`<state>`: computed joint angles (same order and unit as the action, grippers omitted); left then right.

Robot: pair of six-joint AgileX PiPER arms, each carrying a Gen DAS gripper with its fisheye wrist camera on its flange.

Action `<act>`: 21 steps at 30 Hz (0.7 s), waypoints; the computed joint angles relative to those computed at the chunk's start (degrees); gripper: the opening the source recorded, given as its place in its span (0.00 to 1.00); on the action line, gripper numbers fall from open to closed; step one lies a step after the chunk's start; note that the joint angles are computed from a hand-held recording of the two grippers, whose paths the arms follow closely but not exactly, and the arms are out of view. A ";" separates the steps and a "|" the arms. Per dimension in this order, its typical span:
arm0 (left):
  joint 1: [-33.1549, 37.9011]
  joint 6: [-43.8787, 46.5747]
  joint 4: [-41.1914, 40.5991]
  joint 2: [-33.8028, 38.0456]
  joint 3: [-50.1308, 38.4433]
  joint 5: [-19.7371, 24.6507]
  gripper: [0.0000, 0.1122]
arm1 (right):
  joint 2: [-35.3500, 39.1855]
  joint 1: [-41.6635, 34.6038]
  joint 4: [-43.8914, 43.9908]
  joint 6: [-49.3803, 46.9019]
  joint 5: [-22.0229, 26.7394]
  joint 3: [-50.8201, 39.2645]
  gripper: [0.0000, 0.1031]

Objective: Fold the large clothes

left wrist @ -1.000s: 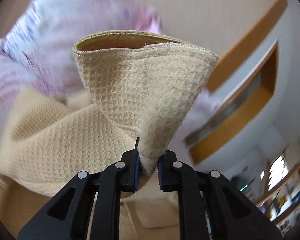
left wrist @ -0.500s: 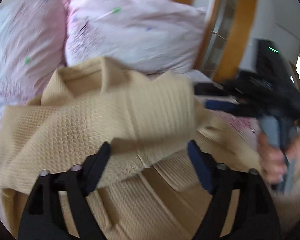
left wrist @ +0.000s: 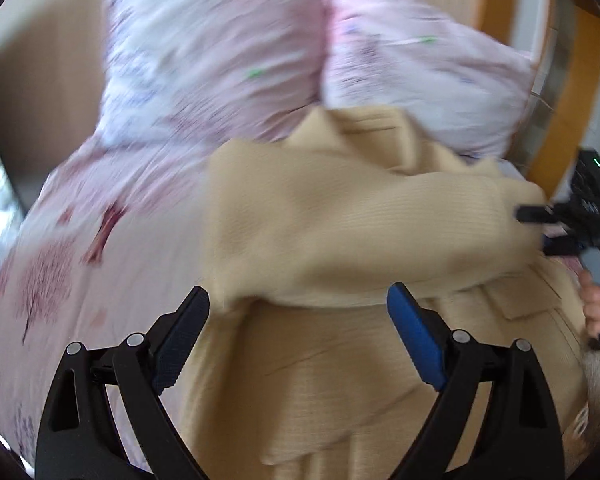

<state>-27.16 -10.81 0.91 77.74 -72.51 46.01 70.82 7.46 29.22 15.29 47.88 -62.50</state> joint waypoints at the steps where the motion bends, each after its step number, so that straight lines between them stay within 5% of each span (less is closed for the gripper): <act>1: 1.81 0.86 -1.95 -0.11 0.46 0.35 0.82 | 0.38 0.28 0.05 -0.57 -0.74 0.00 0.53; 2: 3.67 1.83 -4.22 0.40 0.50 0.48 0.82 | 0.69 1.37 -1.09 0.42 -1.08 -0.66 0.11; 3: 4.60 2.38 -5.48 0.80 0.40 0.41 0.82 | 0.19 3.58 -4.53 3.68 -2.80 -1.70 0.09; 7: 6.10 2.45 -5.77 0.58 1.35 -1.14 0.82 | -4.09 14.70 -27.45 15.52 -12.18 -4.48 0.09; 10: 6.23 2.36 -5.52 0.09 2.00 -1.92 0.82 | 0.37 19.93 -42.49 23.59 -5.98 -9.60 0.09; 12: 6.28 2.29 -5.52 -0.37 2.61 -2.18 0.81 | 4.53 18.85 -42.77 26.43 -1.64 -10.84 0.09; 14: 6.56 2.75 -5.61 -1.00 3.32 -2.23 0.81 | 8.58 13.19 -33.90 23.42 1.38 -10.22 0.09; 17: 7.10 3.99 -5.93 -1.67 4.24 -2.52 0.81 | 9.31 6.49 -22.24 18.82 -1.99 -4.41 0.11; 19: 7.20 4.44 -5.61 -2.13 4.68 -2.54 0.81 | 8.80 6.15 -21.40 18.12 -2.30 -4.23 0.12; 21: 7.47 5.22 -5.48 -3.05 5.32 -2.72 0.82 | 7.87 9.25 -28.24 23.31 0.71 -6.17 0.24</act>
<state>-19.69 -5.59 -4.57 74.69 -67.19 43.29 78.69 16.70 0.98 38.60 48.59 -68.67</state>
